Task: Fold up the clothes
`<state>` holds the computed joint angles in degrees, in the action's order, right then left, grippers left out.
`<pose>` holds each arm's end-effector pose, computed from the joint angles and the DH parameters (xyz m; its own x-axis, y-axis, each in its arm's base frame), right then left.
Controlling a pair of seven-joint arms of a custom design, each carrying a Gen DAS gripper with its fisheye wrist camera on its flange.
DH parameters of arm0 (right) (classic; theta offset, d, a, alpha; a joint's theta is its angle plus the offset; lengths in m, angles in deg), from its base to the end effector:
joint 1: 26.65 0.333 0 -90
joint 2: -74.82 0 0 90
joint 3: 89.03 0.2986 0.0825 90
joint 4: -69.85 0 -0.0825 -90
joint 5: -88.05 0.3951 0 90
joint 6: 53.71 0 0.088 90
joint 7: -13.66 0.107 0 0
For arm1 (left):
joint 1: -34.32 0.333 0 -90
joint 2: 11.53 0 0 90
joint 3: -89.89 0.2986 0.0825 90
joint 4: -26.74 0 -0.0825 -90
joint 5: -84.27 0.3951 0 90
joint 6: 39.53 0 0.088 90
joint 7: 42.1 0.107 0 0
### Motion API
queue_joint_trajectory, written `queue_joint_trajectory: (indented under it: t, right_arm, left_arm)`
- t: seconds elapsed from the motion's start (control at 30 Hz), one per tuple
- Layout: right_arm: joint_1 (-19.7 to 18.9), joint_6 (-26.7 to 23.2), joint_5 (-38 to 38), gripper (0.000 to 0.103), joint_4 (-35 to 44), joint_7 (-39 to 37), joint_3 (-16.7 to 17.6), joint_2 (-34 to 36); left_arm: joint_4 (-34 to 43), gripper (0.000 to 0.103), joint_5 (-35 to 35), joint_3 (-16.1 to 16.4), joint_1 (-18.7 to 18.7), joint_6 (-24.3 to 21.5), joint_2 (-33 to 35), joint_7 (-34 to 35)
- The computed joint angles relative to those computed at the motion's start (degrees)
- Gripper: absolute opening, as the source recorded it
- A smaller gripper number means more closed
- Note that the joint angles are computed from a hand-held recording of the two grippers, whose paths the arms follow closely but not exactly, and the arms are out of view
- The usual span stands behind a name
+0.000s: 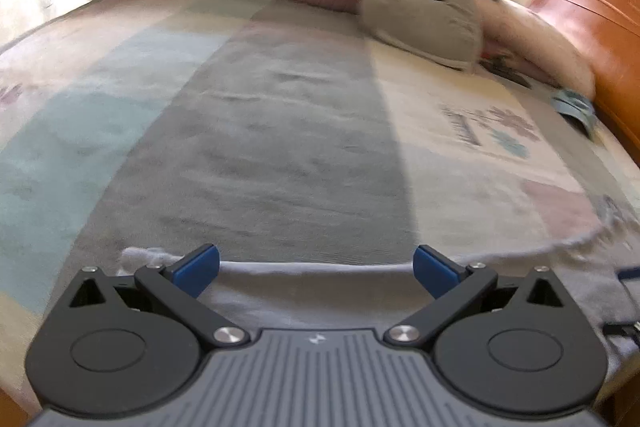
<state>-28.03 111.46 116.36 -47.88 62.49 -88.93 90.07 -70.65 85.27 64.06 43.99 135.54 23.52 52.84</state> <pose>0.6294 -0.0415 0.3417 0.2402 -0.9702 0.0334 -0.7956 -0.2164 -0.5658 0.7084 -0.1494 0.3404 -0.2732 -0.9456 0.1766 -0.6992 0.0692 -0.7116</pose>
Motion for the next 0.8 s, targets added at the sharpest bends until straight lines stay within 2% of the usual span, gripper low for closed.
queue_joint_trajectory:
  t: [0.07, 0.13, 0.17, 0.27, 0.4, 0.53, 0.63, 0.73, 0.8]
  right_arm:
    - [-0.05, -0.14, 0.0, 0.103, 0.07, -0.02, 0.01, 0.03]
    - [0.04, -0.31, -0.23, 0.103, 0.2, 0.23, -0.12, 0.08]
    - [0.1, -0.4, -0.38, 0.103, 0.26, 0.4, -0.19, 0.1]
    - [0.26, -0.43, -0.82, 0.103, 0.32, 0.92, -0.33, 0.14]
    - [-0.01, 0.32, -0.17, 0.103, -0.08, 0.37, 0.1, 0.07]
    - [-0.28, 0.58, 0.52, 0.103, -0.19, -0.36, 0.4, 0.06]
    - [-0.45, 1.3, 1.29, 0.103, -0.57, -1.11, 0.71, -0.07]
    - [-0.58, 2.18, 2.13, 0.103, -1.07, -1.83, 1.04, -0.27]
    - [-1.12, 2.77, 3.56, 0.103, -1.36, -3.26, 1.72, -0.36]
  left_arm:
    - [-1.99, 0.102, -1.13, -7.25, 5.64, -0.84, 0.08, 5.24]
    - [-3.26, 0.102, -2.6, -11.76, 8.95, -3.05, 0.4, 9.55]
    - [-4.13, 0.102, -3.38, -12.52, 9.44, -4.09, 0.12, 10.81]
    - [-7.94, 0.102, -5.37, -10.78, 8.17, -3.19, -2.39, 11.23]
    - [-9.26, 0.102, -9.38, -9.69, 7.41, -4.64, -5.11, 10.77]
    - [-5.01, 0.102, -13.44, -15.16, 9.87, -4.77, -0.89, 17.81]
    - [0.84, 0.102, -13.85, -15.54, 7.63, -7.02, 3.3, 21.26]
    - [5.52, 0.102, -14.5, -13.36, 4.02, -9.06, 6.18, 22.07]
    - [8.19, 0.102, -13.91, -7.47, -1.12, -10.1, 6.59, 17.77]
